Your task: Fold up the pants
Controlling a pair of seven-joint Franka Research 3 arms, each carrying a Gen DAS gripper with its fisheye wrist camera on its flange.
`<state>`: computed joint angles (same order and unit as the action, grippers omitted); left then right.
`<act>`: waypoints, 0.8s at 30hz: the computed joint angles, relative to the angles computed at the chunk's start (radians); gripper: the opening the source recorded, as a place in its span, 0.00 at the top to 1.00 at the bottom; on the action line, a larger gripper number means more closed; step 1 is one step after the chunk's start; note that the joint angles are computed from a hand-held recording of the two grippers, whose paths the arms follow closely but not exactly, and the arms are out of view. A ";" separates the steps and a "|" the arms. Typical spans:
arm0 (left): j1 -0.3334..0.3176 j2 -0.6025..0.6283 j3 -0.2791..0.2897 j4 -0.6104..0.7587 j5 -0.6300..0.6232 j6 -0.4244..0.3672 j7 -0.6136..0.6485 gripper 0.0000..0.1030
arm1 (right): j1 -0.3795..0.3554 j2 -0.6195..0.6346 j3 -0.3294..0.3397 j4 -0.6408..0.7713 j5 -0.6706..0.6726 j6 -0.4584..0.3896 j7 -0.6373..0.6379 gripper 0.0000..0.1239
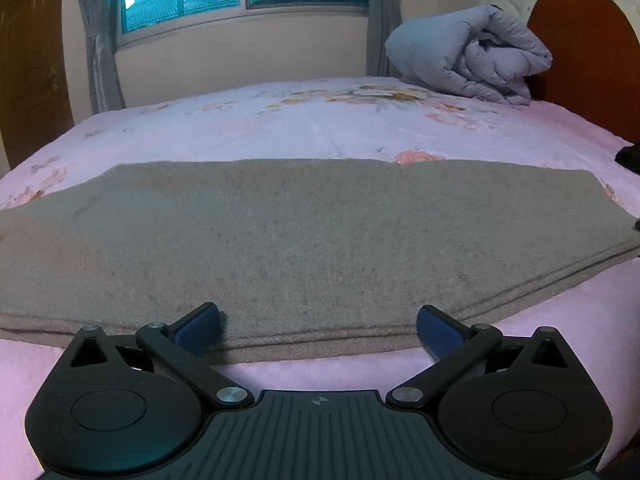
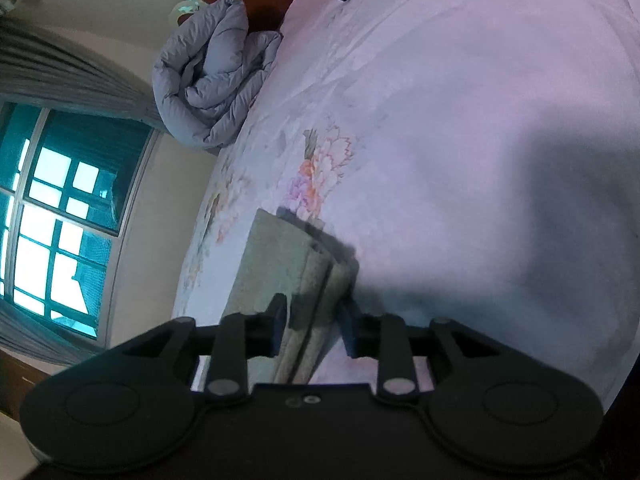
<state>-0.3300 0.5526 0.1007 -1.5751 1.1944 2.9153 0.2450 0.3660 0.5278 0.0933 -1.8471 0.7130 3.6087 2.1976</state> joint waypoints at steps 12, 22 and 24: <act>-0.046 0.038 0.009 0.049 -0.033 -0.018 -0.002 0.00 | -0.019 -0.006 0.003 0.003 -0.031 -0.033 -0.026 0.84; -0.020 0.047 -0.033 0.075 -0.139 -0.069 0.096 0.00 | -0.032 -0.011 0.008 -0.009 -0.069 -0.034 0.008 0.85; -0.037 0.047 -0.021 0.075 -0.139 -0.084 0.088 0.00 | -0.026 -0.014 0.000 -0.010 -0.063 -0.041 0.002 0.86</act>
<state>-0.3673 0.5996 0.0792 -1.5003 1.0553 2.8310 0.3328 0.3403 0.5138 0.0937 -1.8572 0.6501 3.5673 2.1993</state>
